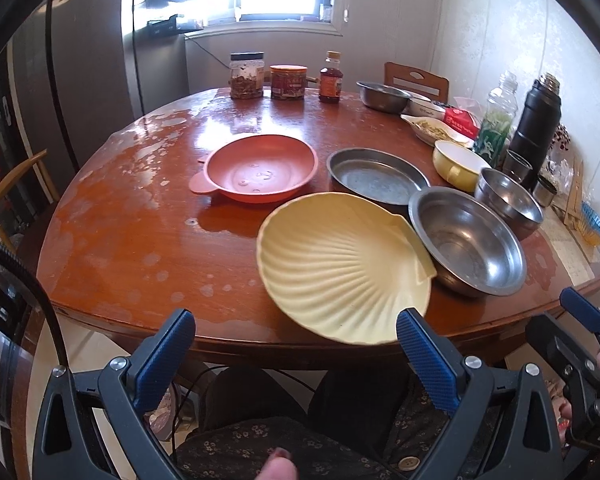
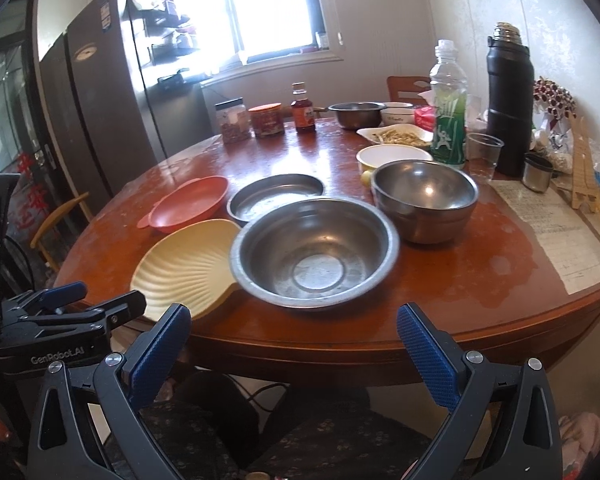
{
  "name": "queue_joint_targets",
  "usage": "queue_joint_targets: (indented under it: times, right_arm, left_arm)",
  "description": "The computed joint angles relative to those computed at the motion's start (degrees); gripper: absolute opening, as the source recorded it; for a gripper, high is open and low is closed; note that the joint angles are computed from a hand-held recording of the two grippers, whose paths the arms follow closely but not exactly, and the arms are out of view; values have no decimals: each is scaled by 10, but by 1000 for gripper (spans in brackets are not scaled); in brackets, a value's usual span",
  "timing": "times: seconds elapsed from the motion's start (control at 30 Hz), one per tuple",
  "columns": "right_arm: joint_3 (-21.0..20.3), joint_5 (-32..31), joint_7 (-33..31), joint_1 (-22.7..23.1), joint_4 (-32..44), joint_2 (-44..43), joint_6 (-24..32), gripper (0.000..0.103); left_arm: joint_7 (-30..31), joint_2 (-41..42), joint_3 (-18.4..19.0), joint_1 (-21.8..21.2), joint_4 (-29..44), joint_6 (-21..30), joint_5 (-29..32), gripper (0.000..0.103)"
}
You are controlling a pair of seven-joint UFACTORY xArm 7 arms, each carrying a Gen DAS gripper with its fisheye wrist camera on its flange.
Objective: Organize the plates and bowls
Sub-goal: 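Reach the left tool to the yellow shell plate rim and grasp it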
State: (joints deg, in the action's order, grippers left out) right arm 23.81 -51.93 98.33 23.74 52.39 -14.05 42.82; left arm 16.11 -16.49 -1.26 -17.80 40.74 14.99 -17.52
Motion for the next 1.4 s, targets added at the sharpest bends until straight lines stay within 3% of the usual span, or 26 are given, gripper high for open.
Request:
queue_joint_targets:
  times: [0.13, 0.3, 0.6, 0.73, 0.77, 0.87, 0.9, 0.97, 1.07, 1.17, 1.4]
  right_arm:
    - [-7, 2, -17, 5, 21, 30, -26, 103]
    - [-42, 45, -84, 20, 62, 94, -104, 103]
    - [-93, 120, -128, 57, 112, 169, -118, 99]
    - [-109, 109, -110, 65, 122, 184, -119, 95]
    - [-112, 113, -113, 66, 126, 189, -122, 92]
    - [-121, 122, -130, 68, 138, 204, -130, 67]
    - [-124, 115, -128, 72, 144, 207, -124, 60]
    - [-130, 110, -130, 77, 152, 216, -124, 54]
    - [-135, 106, -141, 84, 166, 228, -121, 45]
    - [-140, 110, -159, 89, 180, 240, -122, 42]
    - [-152, 133, -216, 108, 240, 290, -132, 42]
  left_arm:
    - [3, 25, 15, 14, 26, 10, -7, 102]
    - [18, 81, 13, 40, 80, 40, -13, 102]
    - [52, 154, -18, 74, 147, 75, -14, 100]
    - [65, 174, -30, 79, 169, 85, -20, 89]
    - [66, 178, -33, 80, 173, 87, -18, 82]
    - [81, 193, -38, 85, 193, 115, -35, 63]
    - [88, 195, -40, 86, 193, 109, -44, 62]
    - [107, 197, -44, 89, 195, 107, -71, 48]
    - [144, 194, -46, 96, 194, 116, -124, 36]
    - [182, 191, -40, 107, 203, 160, -177, 30]
    - [172, 167, -22, 117, 174, 144, -153, 30]
